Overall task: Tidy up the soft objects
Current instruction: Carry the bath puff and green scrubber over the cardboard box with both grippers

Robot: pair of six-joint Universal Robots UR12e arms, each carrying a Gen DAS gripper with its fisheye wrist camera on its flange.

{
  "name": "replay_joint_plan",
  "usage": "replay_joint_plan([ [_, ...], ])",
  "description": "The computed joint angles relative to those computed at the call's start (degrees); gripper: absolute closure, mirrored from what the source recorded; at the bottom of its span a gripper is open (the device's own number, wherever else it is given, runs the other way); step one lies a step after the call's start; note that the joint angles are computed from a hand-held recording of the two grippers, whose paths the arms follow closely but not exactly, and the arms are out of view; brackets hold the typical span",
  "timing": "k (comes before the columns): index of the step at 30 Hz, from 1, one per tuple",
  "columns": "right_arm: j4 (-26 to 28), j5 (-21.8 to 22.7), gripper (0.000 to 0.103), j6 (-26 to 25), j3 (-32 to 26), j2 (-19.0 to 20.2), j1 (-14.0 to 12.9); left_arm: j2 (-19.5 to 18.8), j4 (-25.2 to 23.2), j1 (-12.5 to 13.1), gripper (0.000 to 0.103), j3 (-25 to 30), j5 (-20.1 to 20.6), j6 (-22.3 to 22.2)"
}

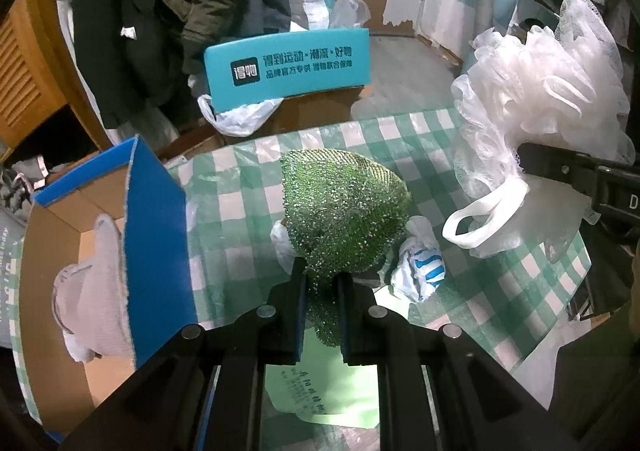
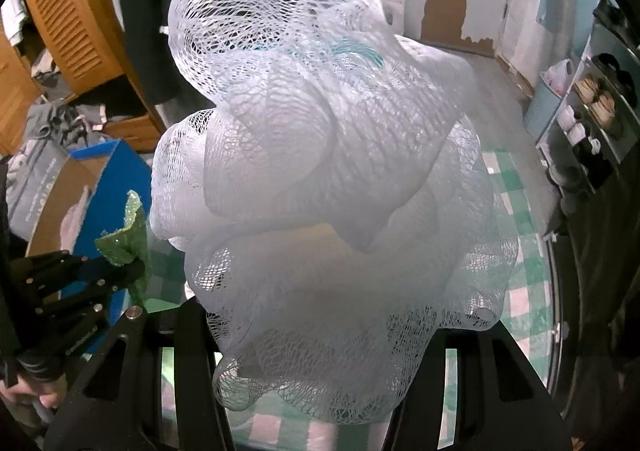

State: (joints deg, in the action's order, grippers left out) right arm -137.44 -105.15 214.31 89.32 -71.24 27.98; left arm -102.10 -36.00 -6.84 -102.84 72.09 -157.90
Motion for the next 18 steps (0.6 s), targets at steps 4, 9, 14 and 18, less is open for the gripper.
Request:
replay_joint_plan([
  [4,-1.13,0.23,0.053,-0.98,-0.47,0.22,0.35,0.57,1.14,0.67,0.09,-0.37,-0.46,-0.31],
  [9,-2.21,0.42,0.053,-2.1,-1.03,0.47,0.6,1.37,2.22,1.47,0.09,-0.95,-0.9,-0.34],
  [14,-2.89,0.72,0.053,-3.09,-1.67,0.85,1.02,2.04,3.12,2.21,0.09,-1.26,-0.97,-0.92],
  [18,-3.29,1.0,0.053,-3.99,-2.53,1.41,1.45,2.59,4.15,2.78,0.09,-1.67,-1.34,-0.82],
])
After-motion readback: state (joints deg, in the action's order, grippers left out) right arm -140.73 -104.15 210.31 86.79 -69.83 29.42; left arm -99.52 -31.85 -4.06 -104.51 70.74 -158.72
